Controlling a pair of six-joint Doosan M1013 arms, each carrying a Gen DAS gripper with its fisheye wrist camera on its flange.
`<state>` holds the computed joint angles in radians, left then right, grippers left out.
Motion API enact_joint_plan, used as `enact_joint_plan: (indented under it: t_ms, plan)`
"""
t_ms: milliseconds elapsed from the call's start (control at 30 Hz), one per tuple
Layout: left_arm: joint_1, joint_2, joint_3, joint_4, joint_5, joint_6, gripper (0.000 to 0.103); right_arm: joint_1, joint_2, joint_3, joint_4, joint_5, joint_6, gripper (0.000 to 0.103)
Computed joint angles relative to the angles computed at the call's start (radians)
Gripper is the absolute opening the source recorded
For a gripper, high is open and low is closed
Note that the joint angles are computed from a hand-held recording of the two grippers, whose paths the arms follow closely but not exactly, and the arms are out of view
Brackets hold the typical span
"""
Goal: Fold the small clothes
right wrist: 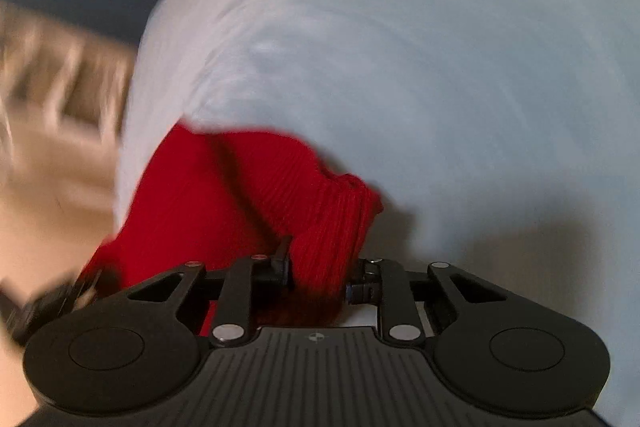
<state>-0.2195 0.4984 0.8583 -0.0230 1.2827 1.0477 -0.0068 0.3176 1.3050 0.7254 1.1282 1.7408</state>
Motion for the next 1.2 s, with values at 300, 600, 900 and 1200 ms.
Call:
enact_joint_plan:
  t_ms: [300, 600, 900, 1200]
  plan:
    - [-0.023, -0.042, 0.056, 0.186, 0.044, -0.086, 0.068, 0.044, -0.105, 0.142, -0.069, -0.186, 0.068, 0.034]
    - [-0.031, -0.151, 0.199, 0.045, -0.208, -0.067, 0.088, 0.045, -0.036, -0.026, -0.133, -0.196, -0.171, 0.062]
    - [-0.048, 0.048, -0.015, 0.281, 0.079, -0.176, 0.101, 0.186, 0.227, -0.376, -0.348, -0.095, -0.348, 0.034]
    - [-0.119, -0.134, 0.186, 0.460, -0.035, -0.208, 0.103, 0.162, 0.147, -0.301, -0.385, -0.114, -0.277, 0.057]
